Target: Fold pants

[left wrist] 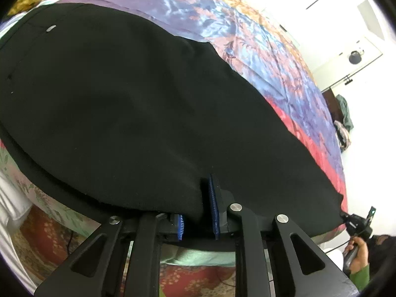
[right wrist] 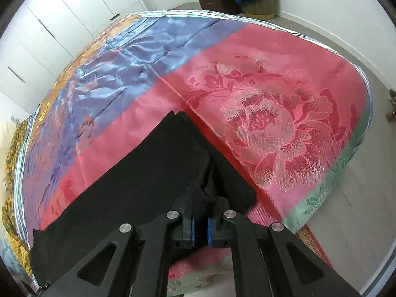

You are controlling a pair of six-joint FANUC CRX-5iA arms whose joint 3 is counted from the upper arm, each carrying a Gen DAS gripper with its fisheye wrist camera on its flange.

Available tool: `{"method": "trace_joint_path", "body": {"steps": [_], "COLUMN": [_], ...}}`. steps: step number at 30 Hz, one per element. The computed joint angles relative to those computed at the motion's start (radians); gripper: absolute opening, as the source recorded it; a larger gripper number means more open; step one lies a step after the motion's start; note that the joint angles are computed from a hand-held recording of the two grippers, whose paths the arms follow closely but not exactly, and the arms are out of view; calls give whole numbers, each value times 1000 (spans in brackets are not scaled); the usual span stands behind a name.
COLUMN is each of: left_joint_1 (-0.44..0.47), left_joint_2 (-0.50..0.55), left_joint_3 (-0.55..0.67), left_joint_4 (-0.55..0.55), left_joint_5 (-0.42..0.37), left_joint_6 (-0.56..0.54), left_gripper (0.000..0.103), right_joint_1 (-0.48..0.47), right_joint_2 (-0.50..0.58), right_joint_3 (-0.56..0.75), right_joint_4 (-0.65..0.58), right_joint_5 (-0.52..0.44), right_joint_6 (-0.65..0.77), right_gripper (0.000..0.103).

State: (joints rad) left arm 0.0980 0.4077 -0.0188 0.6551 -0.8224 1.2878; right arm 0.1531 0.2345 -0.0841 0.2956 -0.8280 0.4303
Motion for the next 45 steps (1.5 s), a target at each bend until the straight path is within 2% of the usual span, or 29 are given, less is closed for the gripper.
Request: {"method": "trace_joint_path", "body": {"steps": [2, 4, 7, 17, 20, 21, 22, 23, 24, 25, 27, 28, 31, 33, 35, 36, 38, 39, 41, 42, 43, 44, 45], "left_joint_1": [8, 11, 13, -29, -35, -38, -33, -33, -32, -32, -20, -15, 1, 7, 6, 4, -13, -26, -34, -36, -34, -32, -35], "left_joint_2": [-12, -9, -29, -1, 1, -3, -14, -26, -53, -73, -135, -155, -238, -236, -180, -153, -85, -27, 43, 48, 28, -6, -24], "left_joint_3": [-27, -34, -68, 39, 70, 85, 85, 86, 82, 68, 33, 20, -31, -21, 28, 47, 121, 194, 276, 271, 226, 161, 139], "left_joint_4": [35, 51, 74, -130, -193, -224, -239, -260, -298, -320, -361, -373, -442, -457, -441, -431, -493, -559, -624, -652, -650, -641, -651], "left_joint_5": [5, 9, 22, -17, -34, -51, -64, -76, -85, -79, -70, -61, 42, 111, 152, 164, 144, 83, -24, -35, 7, 81, 103], "left_joint_6": [-25, -44, -70, 70, 105, 121, 123, 134, 160, 172, 194, 205, 257, 239, 189, 158, 163, 199, 241, 258, 245, 214, 206], "left_gripper": [17, 9, 6, 7, 17, 22, 39, 60, 69, 78, 78, 78, 78, 81, 82, 83, 83, 83, 82, 82, 82, 83, 83], "right_joint_1": [14, 11, 3, 14, 10, 11, 15, 21, 26, 36, 73, 94, 161, 195, 229, 243, 261, 269, 277, 285, 291, 291, 290], "right_joint_2": [16, 26, 18, 32, 34, 29, 25, 8, -12, -51, -93, -109, -144, -158, -147, -135, -100, -74, -24, 6, 42, 71, 86], "right_joint_3": [17, 32, 21, 34, 42, 37, 30, 12, -11, -59, -130, -163, -234, -258, -250, -241, -218, -198, -162, -127, -75, -34, -15], "right_joint_4": [30, 13, -10, 16, -2, 1, 15, 34, 47, 78, 225, 311, 502, 567, 590, 589, 551, 510, 411, 333, 222, 128, 87], "right_joint_5": [-34, -51, -37, -70, -73, -66, -63, -49, -25, 28, 19, 0, -74, -64, -37, -3, 108, 173, 284, 295, 283, 274, 262], "right_joint_6": [7, 25, 27, 36, 49, 49, 40, 18, -5, -51, -196, -273, -461, -510, -504, -486, -407, -355, -255, -182, -80, 1, 36], "right_gripper": [6, 7, 7, 7, 7, 12, 16, 28, 50, 66, 75, 75, 75, 75, 76, 77, 79, 78, 78, 78, 78, 78, 79]}}
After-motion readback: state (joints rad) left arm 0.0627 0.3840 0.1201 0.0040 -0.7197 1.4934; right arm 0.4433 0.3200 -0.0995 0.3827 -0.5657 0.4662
